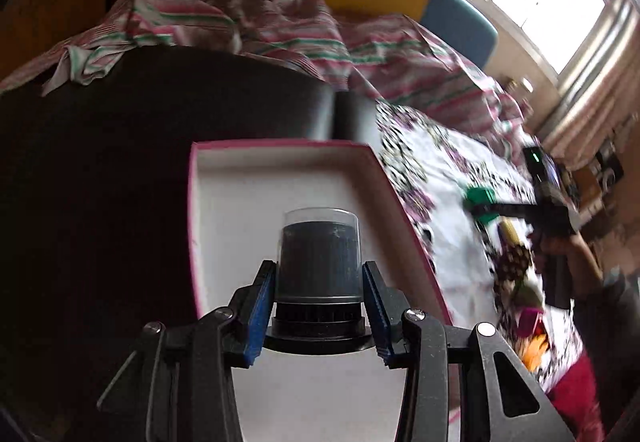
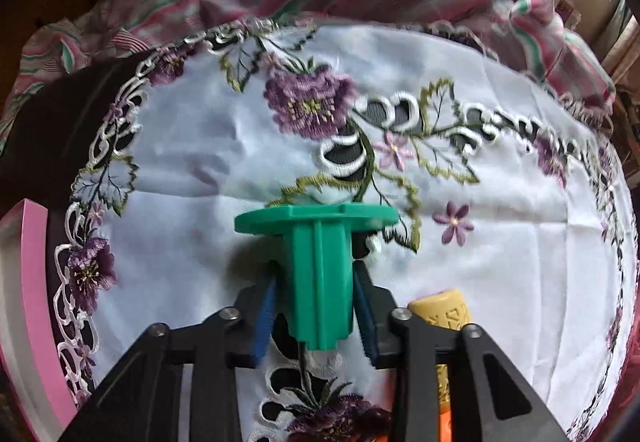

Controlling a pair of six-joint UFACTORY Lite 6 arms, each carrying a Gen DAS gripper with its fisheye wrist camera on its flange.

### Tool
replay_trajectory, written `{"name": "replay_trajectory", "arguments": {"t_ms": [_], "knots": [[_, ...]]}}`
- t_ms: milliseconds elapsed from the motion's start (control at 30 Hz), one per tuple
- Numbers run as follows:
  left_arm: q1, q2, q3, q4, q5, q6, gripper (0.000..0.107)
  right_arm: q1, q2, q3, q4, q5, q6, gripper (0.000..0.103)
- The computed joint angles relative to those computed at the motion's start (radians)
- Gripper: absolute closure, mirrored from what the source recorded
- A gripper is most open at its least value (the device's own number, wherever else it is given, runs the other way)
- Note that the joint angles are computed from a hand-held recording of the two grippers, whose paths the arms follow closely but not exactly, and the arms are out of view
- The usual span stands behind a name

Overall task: Organize rigid objects
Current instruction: 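Carry the cylinder into the pink tray with the left gripper while the right gripper grasps the green spool piece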

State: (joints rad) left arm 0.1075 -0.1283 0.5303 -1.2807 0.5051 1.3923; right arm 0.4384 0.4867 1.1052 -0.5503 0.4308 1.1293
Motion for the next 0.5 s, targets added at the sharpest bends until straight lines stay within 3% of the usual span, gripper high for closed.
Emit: {"name": "replay_trajectory", "arguments": {"t_ms": [133,333,500], "knots": [[0.018,0.100,0.084,-0.033,-0.006,0.015,0.064,0.137,-0.091,-0.090,-0.112,0.024,0.096,0.074],[-0.003,0.195,0.156,-0.017,-0.008,-0.046,0.064,0.401,-0.252,-0.281,-0.183,-0.036,0.280,0.074],[-0.078,0.278,0.218,0.023,-0.149,-0.140,0.063,0.593,-0.177,-0.253,-0.237,0.016,0.456,0.074]]}}
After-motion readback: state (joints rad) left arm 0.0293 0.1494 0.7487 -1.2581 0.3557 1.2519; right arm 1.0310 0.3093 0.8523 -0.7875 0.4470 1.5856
